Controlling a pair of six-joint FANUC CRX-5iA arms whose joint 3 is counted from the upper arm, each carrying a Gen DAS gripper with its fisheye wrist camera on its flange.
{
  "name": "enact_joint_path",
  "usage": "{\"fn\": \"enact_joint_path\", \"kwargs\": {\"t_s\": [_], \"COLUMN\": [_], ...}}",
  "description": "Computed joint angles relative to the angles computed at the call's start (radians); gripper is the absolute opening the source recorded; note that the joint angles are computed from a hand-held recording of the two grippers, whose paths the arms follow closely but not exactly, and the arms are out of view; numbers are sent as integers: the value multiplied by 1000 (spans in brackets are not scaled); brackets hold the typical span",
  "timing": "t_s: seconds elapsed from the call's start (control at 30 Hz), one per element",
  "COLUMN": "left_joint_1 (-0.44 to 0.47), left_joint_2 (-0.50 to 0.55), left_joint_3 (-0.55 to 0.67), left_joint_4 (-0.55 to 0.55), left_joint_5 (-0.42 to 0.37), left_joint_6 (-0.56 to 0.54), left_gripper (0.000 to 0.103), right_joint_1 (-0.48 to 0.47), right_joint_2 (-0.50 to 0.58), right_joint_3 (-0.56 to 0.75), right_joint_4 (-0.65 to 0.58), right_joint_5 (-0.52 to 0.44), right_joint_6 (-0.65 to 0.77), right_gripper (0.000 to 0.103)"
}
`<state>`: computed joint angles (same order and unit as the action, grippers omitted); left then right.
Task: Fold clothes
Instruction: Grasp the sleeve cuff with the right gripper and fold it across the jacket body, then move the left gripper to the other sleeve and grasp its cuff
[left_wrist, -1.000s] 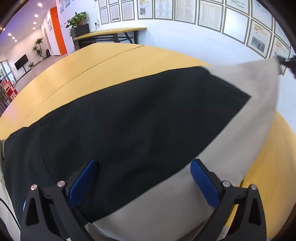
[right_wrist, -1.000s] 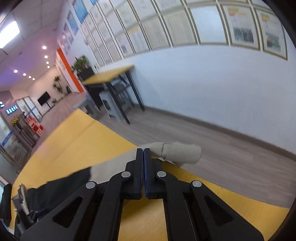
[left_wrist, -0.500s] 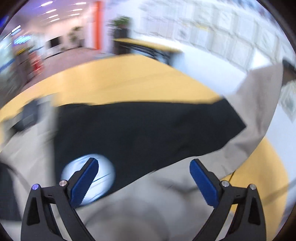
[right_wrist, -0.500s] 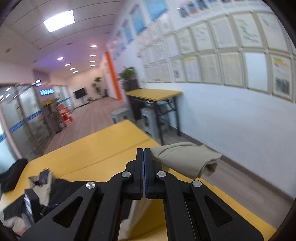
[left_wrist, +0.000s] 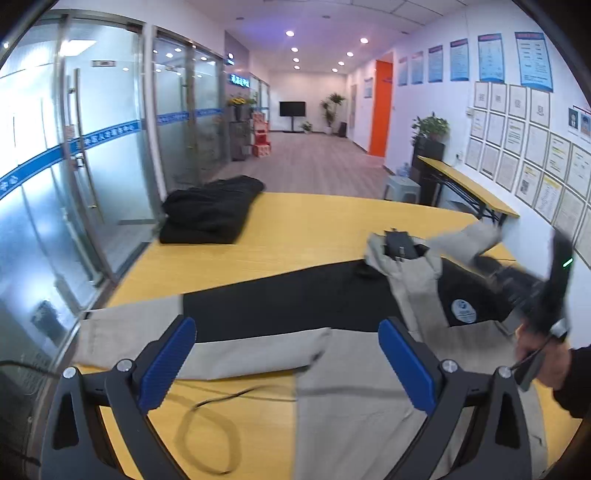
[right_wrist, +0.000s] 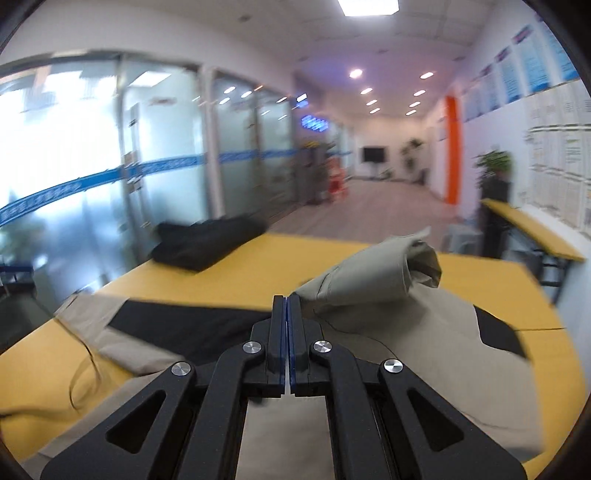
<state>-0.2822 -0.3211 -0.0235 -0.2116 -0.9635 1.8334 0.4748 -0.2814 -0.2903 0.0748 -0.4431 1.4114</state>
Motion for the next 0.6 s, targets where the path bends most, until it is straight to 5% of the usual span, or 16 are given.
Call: {"fn": "enact_joint_path", "kwargs": {"t_s": [0.1,0.3,0.4,0.53,0.6], "left_joint_1": [109,340,342,269,206], "left_joint_2": [-96,-186,-141,-44,26], "left_joint_3": [-89,-269,-333,-397,-416], "left_joint_4": [95,415,557,808,952], "left_joint_5": [21,89,176,307,360], "left_joint_6": [-115,-431,-556,-784,-923], "left_gripper": [102,102,102,102,102], "right_joint_1": [79,210,212,173,123], "right_joint_2": [130,281,286,181,92], "right_joint_3": [68,68,83,68,-12], "right_joint_4": [-149,-95,-137,-225,-129], "right_joint_5": [-56,-75,-104,-102,-91], "right_joint_6": [114,61,96,95,-38], "right_gripper": [0,1,6,54,62]}}
